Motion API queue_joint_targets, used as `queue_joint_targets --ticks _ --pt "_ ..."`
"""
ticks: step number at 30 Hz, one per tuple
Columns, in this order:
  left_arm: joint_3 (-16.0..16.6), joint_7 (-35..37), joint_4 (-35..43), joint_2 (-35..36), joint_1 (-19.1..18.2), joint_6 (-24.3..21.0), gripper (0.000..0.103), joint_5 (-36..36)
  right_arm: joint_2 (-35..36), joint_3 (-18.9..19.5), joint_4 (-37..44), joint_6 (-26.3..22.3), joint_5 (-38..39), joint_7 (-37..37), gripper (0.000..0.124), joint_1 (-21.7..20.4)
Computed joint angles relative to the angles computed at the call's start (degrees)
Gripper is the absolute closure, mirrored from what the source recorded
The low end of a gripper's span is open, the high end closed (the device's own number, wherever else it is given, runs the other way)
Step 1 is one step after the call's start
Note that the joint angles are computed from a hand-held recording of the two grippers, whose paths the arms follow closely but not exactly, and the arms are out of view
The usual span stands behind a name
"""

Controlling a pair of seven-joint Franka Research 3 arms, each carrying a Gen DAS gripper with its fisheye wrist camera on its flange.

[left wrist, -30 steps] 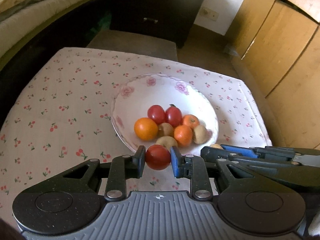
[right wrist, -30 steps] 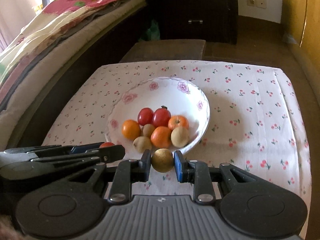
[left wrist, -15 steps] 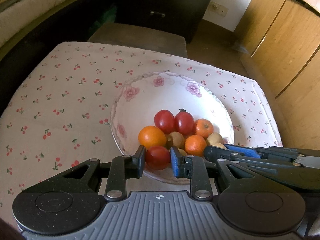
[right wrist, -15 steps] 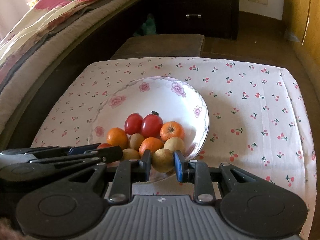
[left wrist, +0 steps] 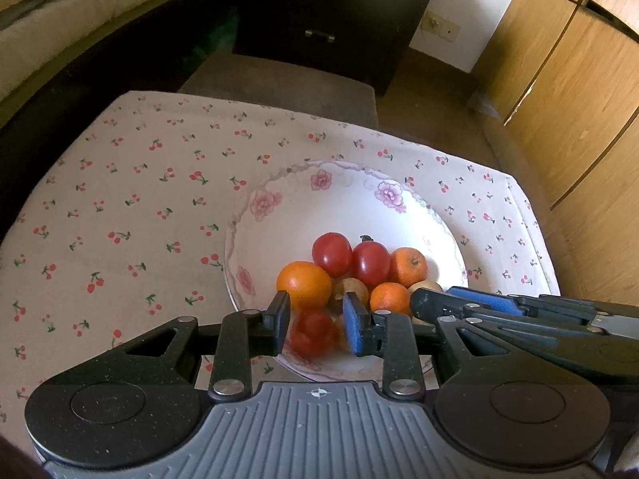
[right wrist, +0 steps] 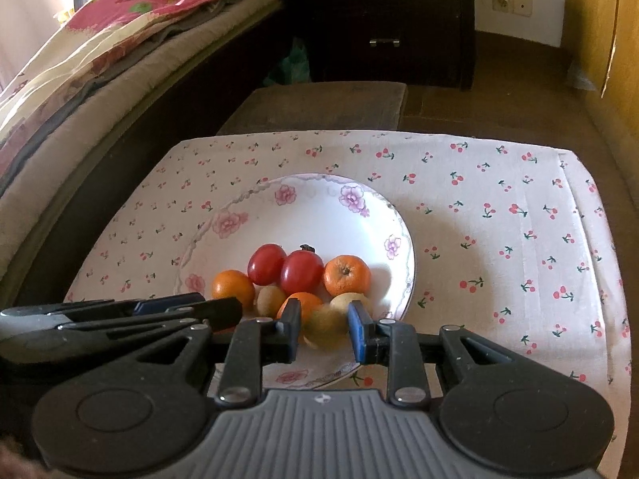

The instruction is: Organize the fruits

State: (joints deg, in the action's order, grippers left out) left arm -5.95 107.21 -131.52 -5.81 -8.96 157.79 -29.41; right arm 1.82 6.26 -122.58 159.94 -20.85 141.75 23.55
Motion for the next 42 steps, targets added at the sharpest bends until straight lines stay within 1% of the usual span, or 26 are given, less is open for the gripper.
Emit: queue_joint_targets --ticks 8,11,14,15,16,19,22,26,30,32,34,36,40,42 --pt "0.68 2.26 -0.43 -1.23 -0.57 0.42 0.056 -4.05 -2.1 0.49 -1.4 0.62 -2.93 3.67 0.091 -0.64" --pt "1.09 3.18 -1.2 -2.31 -0.95 1.08 0.051 -5.36 -3.22 1.07 -2.0 -0.16 -4.73 5.62 0.09 -1.12" --pt "1.21 2.92 -2.7 -3.75 -1.33 2.95 0.049 -4.07 -4.59 1.8 -3.11 -0.27 -5.79 7.3 0.089 -1.68" --pt "1.38 2.82 -3.34 -4.39 -1.59 3.38 0.048 -3.73 -5.09 2.11 -3.53 -0.33 -6.07 7.79 0.089 -1.9" --pt "1.67 2.65 -3.81 -4.83 -1.9 3.55 0.045 -3.58 -5.7 2.48 -4.06 -0.48 -6.44 8.52 0.089 -2.12" --pt "2.69 2.93 -5.66 -6.61 -3.09 3.79 0.043 -3.59 -7.55 3.67 -5.98 -0.44 -6.44 10.37 0.088 -2.74" --pt "2.97 1.9 -8.29 -8.67 -3.59 5.01 0.04 -0.9 -8.93 5.0 -7.44 -1.6 -5.49 10.48 0.087 -3.02" --pt "4.47 1.07 -11.27 -11.14 -5.16 5.58 0.036 0.81 -11.22 6.57 -9.64 -2.54 -5.42 12.13 0.086 -3.59" --pt "2.98 -3.81 -14.45 -13.26 -3.95 7.27 0.03 8.51 -13.99 8.21 -12.05 -2.11 -5.42 14.03 0.085 -4.56" --pt "3.59 -5.09 -15.91 -14.42 -4.63 7.86 0.028 10.83 -15.31 9.27 -13.09 -1.89 -5.58 15.02 0.085 -5.21" --pt "4.39 -6.48 -17.09 -15.41 -5.36 8.23 0.023 12.41 -16.31 10.08 -13.92 -1.92 -5.13 15.26 0.084 -5.59" --pt "4.89 -7.89 -18.12 -16.35 -5.68 8.51 0.023 14.12 -17.25 10.89 -14.69 -2.11 -4.66 15.49 0.084 -5.87" --pt "4.08 -11.84 -20.34 -18.5 -4.37 9.89 0.018 19.4 -19.15 12.4 -16.21 -2.3 -3.66 16.32 0.082 -6.39" --pt "4.19 -13.28 -21.73 -19.85 -4.2 10.91 0.015 21.71 -20.04 12.99 -16.94 -2.25 -3.15 16.52 0.082 -6.57"
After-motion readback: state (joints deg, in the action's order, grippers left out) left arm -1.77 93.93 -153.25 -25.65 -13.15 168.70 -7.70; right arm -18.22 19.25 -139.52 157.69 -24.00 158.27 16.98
